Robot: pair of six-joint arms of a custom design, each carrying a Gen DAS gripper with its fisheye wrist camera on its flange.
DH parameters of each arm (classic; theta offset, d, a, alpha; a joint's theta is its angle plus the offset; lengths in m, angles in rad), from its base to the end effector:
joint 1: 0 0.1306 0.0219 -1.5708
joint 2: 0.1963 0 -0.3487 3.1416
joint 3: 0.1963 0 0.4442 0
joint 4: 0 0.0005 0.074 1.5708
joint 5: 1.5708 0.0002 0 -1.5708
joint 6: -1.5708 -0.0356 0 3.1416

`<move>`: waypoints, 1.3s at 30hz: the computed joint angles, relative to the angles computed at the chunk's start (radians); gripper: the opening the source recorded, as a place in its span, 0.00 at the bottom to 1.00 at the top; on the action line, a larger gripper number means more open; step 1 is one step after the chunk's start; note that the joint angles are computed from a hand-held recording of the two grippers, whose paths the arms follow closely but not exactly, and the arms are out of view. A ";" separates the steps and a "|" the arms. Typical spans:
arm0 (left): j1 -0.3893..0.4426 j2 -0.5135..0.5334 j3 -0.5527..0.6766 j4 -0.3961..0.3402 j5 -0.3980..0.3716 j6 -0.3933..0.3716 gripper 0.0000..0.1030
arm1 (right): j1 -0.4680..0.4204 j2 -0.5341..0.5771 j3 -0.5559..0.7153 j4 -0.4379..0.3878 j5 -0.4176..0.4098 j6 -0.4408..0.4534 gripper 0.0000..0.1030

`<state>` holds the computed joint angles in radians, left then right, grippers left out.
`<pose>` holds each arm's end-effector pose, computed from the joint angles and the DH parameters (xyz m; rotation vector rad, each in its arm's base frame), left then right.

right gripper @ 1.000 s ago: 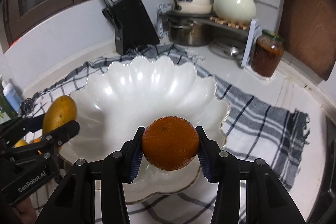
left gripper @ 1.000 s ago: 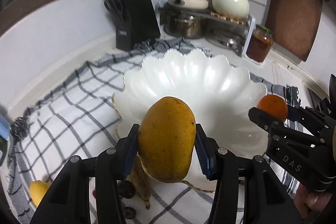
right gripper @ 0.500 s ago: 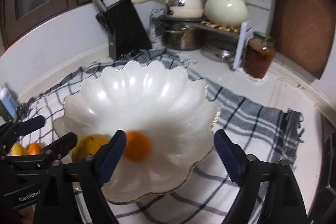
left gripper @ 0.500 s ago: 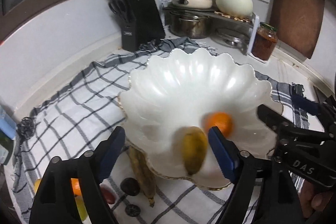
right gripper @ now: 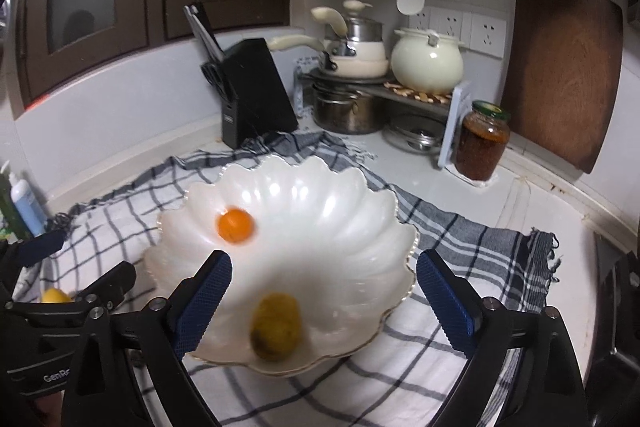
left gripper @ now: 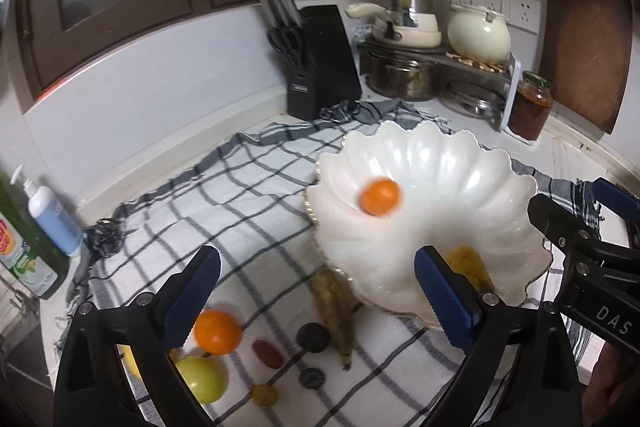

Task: Organize fruits
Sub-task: 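Withdraw both tools from the bowl back toward the loose fruits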

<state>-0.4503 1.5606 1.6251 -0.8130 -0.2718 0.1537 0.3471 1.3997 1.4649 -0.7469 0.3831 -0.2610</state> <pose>0.5522 -0.2569 0.4281 0.2026 2.2767 0.0020 0.5284 0.1765 0.4405 0.1078 2.1939 -0.0928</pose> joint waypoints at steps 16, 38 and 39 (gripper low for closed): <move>0.069 -0.166 -0.157 0.036 -0.023 0.017 0.96 | 0.097 0.005 0.022 0.009 0.028 0.004 0.92; 0.163 -0.274 -0.321 0.050 -0.022 0.029 0.96 | 0.196 0.073 0.050 -0.001 0.038 0.013 0.92; 0.167 -0.279 -0.331 0.051 -0.021 0.030 0.96 | 0.201 0.078 0.050 -0.001 0.040 0.015 0.92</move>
<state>-0.2828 1.2816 1.2943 -0.7617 -0.2933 0.1832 0.5485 1.4777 1.5151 -0.7474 0.4233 -0.2459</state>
